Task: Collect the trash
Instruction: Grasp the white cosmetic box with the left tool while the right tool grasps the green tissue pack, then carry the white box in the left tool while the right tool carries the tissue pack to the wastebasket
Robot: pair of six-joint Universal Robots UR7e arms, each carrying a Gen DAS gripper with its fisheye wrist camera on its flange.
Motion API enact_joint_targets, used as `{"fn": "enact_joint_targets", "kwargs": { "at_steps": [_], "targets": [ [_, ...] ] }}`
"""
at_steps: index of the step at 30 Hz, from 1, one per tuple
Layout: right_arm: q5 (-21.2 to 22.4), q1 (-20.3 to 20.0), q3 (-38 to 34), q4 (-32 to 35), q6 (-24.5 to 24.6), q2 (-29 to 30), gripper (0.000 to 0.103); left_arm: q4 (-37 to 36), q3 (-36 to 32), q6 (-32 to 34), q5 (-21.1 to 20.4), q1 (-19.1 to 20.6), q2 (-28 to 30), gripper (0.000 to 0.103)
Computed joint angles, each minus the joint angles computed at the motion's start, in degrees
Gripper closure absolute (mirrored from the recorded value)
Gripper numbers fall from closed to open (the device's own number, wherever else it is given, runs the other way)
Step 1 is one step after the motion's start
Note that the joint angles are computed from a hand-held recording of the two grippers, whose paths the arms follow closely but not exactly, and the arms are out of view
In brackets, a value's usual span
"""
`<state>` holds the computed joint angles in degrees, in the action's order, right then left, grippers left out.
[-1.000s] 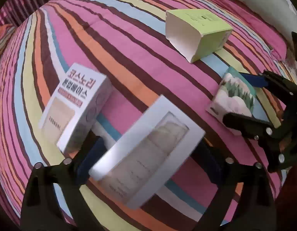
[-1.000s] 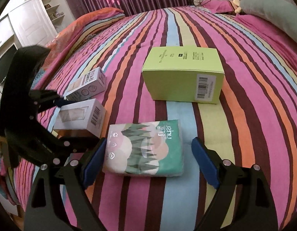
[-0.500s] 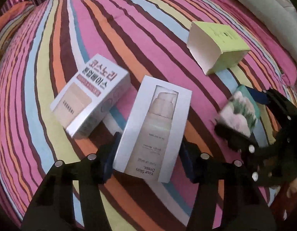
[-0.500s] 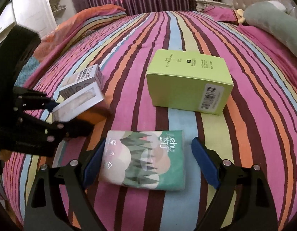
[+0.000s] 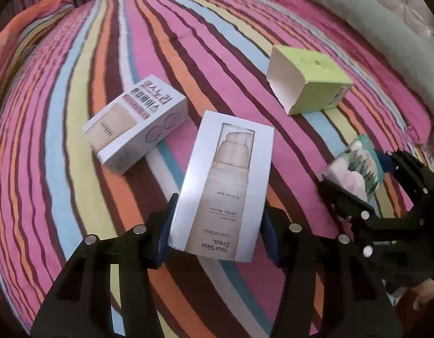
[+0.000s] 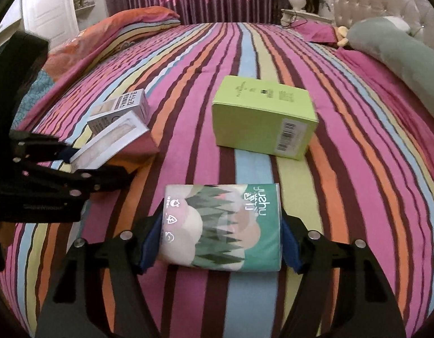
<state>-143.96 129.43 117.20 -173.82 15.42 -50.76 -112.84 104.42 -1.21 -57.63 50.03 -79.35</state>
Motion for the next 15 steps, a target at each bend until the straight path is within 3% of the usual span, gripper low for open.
{"fn": "enact_joint_targets", "kwargs": {
  "at_steps": [6, 15],
  "targets": [
    [3.56, 0.91, 3.09, 0.35, 7.79, -4.45, 0.037, -0.96, 3.95, -4.72, -4.51, -0.86, -5.86, 0.051],
    [4.46, 4.46, 7.9, 5.91, 21.63, -10.18, 0.036, 3.9, 12.13, -11.8, -3.12, -9.43, -18.89, 0.051]
  ]
}}
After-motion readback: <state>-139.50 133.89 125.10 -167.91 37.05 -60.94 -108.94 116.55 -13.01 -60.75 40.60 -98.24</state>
